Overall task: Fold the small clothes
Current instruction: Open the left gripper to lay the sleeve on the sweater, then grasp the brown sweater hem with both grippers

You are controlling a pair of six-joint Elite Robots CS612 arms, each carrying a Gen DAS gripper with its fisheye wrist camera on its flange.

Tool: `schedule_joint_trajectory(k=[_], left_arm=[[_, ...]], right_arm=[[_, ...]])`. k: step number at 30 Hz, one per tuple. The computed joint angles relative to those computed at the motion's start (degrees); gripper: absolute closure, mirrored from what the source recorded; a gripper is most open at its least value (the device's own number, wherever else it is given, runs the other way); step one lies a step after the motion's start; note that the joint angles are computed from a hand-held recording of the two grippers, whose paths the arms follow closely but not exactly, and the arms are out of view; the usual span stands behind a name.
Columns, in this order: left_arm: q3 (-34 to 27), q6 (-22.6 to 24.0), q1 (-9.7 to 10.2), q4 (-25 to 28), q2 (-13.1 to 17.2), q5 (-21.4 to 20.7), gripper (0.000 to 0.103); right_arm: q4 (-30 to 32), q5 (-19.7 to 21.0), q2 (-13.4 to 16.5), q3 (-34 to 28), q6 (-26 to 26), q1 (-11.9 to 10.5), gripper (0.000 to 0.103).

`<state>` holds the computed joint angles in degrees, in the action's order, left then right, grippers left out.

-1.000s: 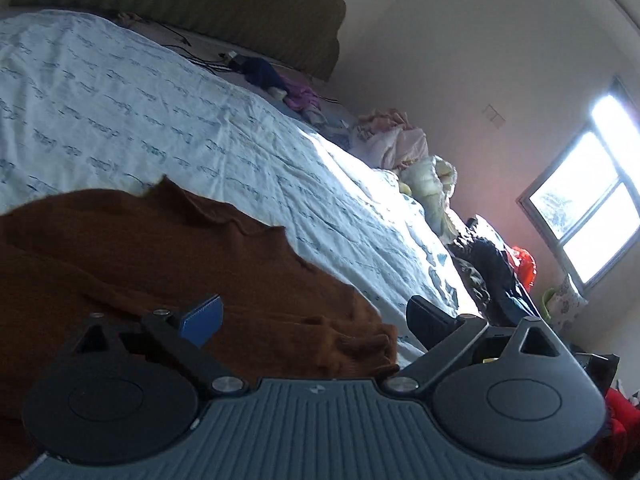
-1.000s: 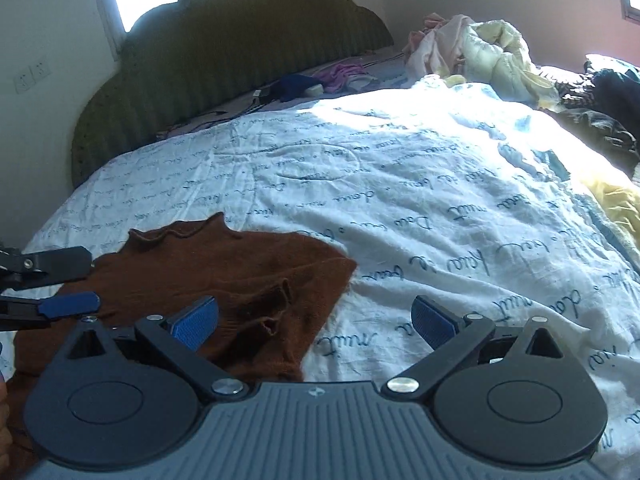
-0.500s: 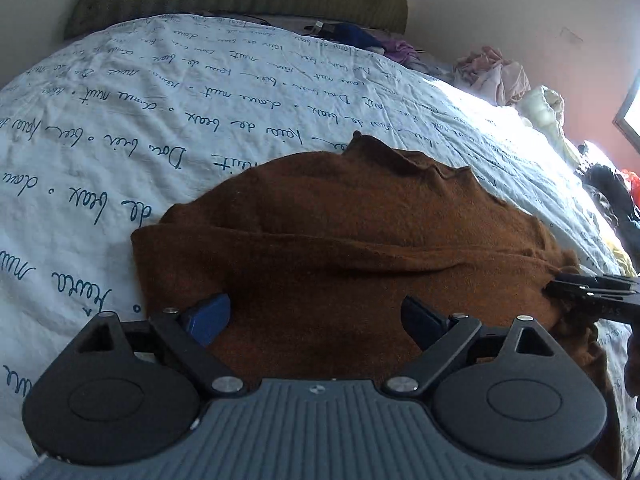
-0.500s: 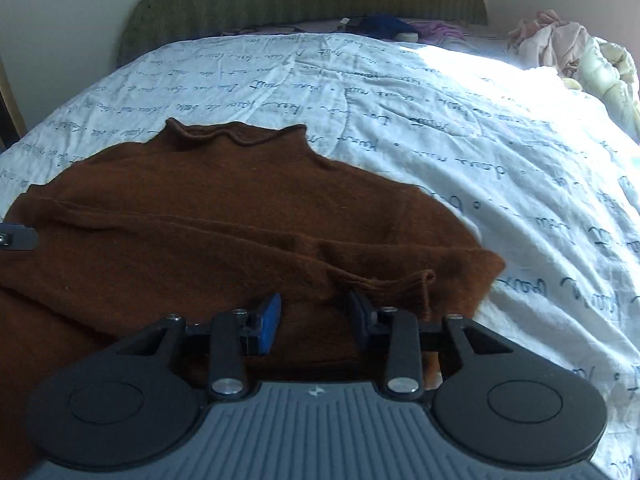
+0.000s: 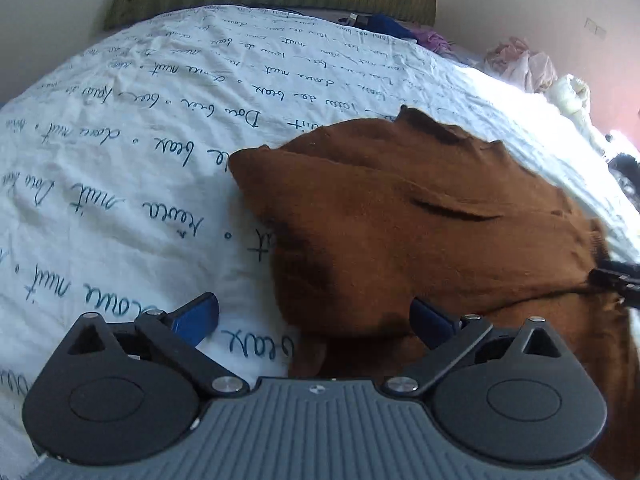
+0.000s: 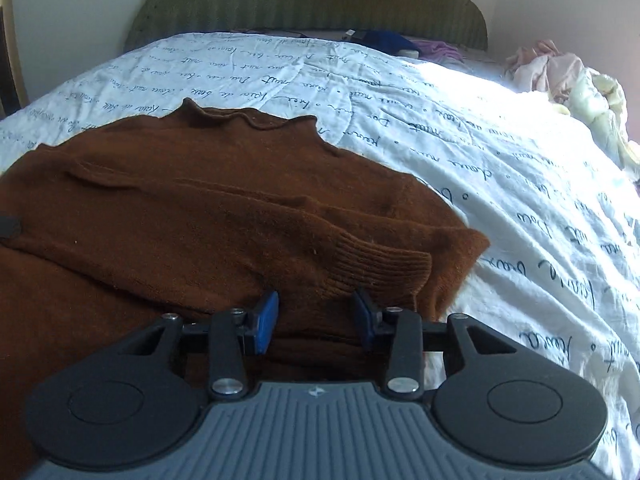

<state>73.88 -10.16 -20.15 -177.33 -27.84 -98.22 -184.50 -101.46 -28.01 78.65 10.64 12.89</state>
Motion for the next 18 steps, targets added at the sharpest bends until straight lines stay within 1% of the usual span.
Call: schedule_joint_trajectory(k=[1, 2, 3, 4, 5, 6, 7, 8, 9, 10, 11, 12, 13, 14, 15, 16, 17, 18], left_arm=[[1.7, -1.0, 0.45, -2.8, -0.7, -2.5, 0.003], [3.7, -0.5, 0.71, -6.7, -1.5, -4.9, 0.002], [5.3, 0.5, 0.62, -9.5, -2.2, -5.6, 0.0], [6.7, 0.6, 0.31, -11.7, -2.8, -5.3, 0.0], [7.6, 0.5, 0.04, -11.4, -3.2, -5.7, 0.0], [7.7, 1.4, -0.18, -8.8, -3.5, -7.0, 0.0], [7.9, 2.7, -0.59, -5.7, -3.7, -6.5, 0.001], [8.6, 4.1, -1.26, -4.1, -3.8, -3.8, 0.002], [9.7, 5.5, -1.78, -4.2, -3.8, -1.3, 0.003], [11.3, 8.0, -1.99, -6.7, -4.0, -0.4, 0.0], [13.0, 9.8, -2.05, -7.9, -4.6, 0.2, 0.0], [14.2, 9.9, -1.91, -8.3, -5.1, 0.1, 0.0], [15.2, 8.5, -1.46, -8.0, -5.7, -0.5, 0.0], [15.7, 7.4, -0.89, -7.7, -6.2, -2.2, 0.0], [16.0, 6.1, -0.22, -7.8, -6.5, -4.1, 0.0], [16.6, 3.6, 0.55, -8.6, -6.8, -6.3, 0.0], [16.8, 0.8, 1.32, -9.8, -6.7, -9.1, 0.0], [16.9, -2.0, 2.09, -10.2, -6.7, -12.1, 0.0]], right_arm=[[-1.5, -1.2, -0.5, 1.0, 0.5, 0.4, 0.064], [-1.9, -0.5, -1.4, 2.4, 1.4, 0.6, 0.062], [-4.3, 0.9, -1.9, 3.6, 1.4, 0.8, 0.062], [-6.3, 1.6, -2.1, 4.5, 1.5, 1.1, 0.063], [-7.7, 2.1, -2.4, 5.4, 1.1, 1.5, 0.063], [-7.2, 3.1, -2.6, 5.7, 0.4, 1.7, 0.062], [-4.3, 3.2, -2.8, 5.8, -1.0, 2.0, 0.06], [-1.9, 0.8, -2.6, 5.7, -2.0, 2.6, 0.06], [-2.0, -1.1, -2.5, 6.6, -3.6, 3.1, 0.06], [-4.4, -2.4, -2.6, 8.2, -3.7, 3.7, 0.058], [-7.3, -1.9, -2.9, 10.4, -2.9, 3.7, 0.055], [-8.5, -1.5, -3.5, 12.0, -3.1, 3.6, 0.054], [-9.5, -1.4, -4.4, 13.9, -3.6, 3.5, 0.051], [-9.2, -1.0, -5.4, 15.4, -2.8, 3.3, 0.046], [-8.9, -0.2, -6.2, 16.6, -1.6, 2.9, 0.043], [-9.1, 1.5, -6.8, 17.4, -0.7, 2.3, 0.041], [-11.6, 3.3, -6.8, 18.2, 0.5, 1.6, 0.041], [-13.1, 3.6, -6.8, 18.5, 1.9, 1.1, 0.041]])
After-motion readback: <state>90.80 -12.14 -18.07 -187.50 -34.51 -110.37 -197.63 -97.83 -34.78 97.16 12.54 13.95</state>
